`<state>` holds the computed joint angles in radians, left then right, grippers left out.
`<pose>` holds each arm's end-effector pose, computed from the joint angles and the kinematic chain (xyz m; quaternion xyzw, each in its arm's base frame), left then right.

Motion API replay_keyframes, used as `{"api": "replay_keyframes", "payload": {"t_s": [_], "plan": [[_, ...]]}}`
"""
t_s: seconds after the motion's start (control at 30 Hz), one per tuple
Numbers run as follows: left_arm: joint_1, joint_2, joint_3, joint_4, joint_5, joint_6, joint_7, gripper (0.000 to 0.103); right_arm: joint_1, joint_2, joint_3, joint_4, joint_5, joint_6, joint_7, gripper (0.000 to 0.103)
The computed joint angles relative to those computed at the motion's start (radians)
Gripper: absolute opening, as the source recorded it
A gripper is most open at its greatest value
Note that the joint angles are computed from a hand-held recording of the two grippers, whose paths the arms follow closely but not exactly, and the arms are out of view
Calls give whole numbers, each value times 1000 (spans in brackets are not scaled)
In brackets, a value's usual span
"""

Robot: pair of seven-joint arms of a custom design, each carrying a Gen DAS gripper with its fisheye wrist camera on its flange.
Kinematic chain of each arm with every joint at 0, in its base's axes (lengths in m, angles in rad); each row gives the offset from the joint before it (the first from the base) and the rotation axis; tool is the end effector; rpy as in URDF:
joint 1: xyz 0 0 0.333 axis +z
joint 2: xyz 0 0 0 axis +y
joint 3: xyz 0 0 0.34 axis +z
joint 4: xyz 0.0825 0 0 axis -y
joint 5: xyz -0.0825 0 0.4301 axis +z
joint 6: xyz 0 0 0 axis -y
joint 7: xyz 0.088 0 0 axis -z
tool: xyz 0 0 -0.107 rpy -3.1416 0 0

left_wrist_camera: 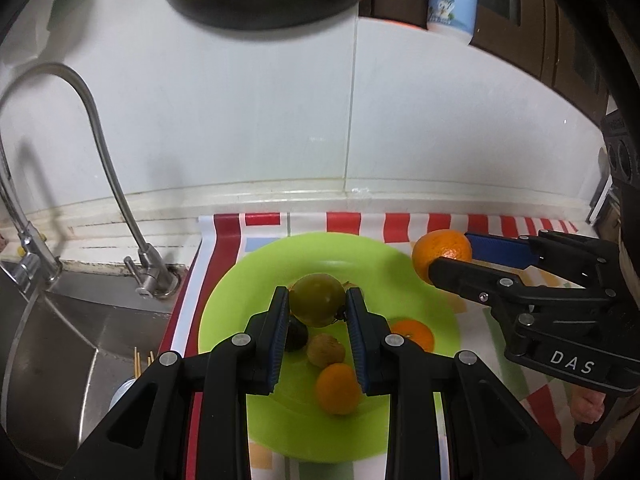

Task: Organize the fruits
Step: 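Open the left gripper over the plate while the right releases the large orange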

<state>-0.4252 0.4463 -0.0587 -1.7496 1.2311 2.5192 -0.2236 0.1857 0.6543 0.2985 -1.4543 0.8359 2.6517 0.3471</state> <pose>0.6461 -0.3443 0.3416 -0.7526 0.5066 -0.2652 0.3264 0.7482 0.3102 0.3627 -0.8603 0.2791 -0.0748 0.4201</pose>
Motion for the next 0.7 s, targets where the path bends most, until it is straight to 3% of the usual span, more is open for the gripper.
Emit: {"api": "replay_keyframes", "payload": {"t_s": [0.4, 0.53, 0.7], "plan": [[41, 82, 6, 58, -168, 106, 248, 29, 57, 122, -59, 149, -178, -81, 186, 40], [17, 85, 35, 61, -183, 110, 237, 37, 47, 140, -52, 175, -195, -116, 219, 40], [-10, 58, 51, 42, -154, 80, 175, 38, 29, 129, -32, 160, -179, -106, 205, 41]]}}
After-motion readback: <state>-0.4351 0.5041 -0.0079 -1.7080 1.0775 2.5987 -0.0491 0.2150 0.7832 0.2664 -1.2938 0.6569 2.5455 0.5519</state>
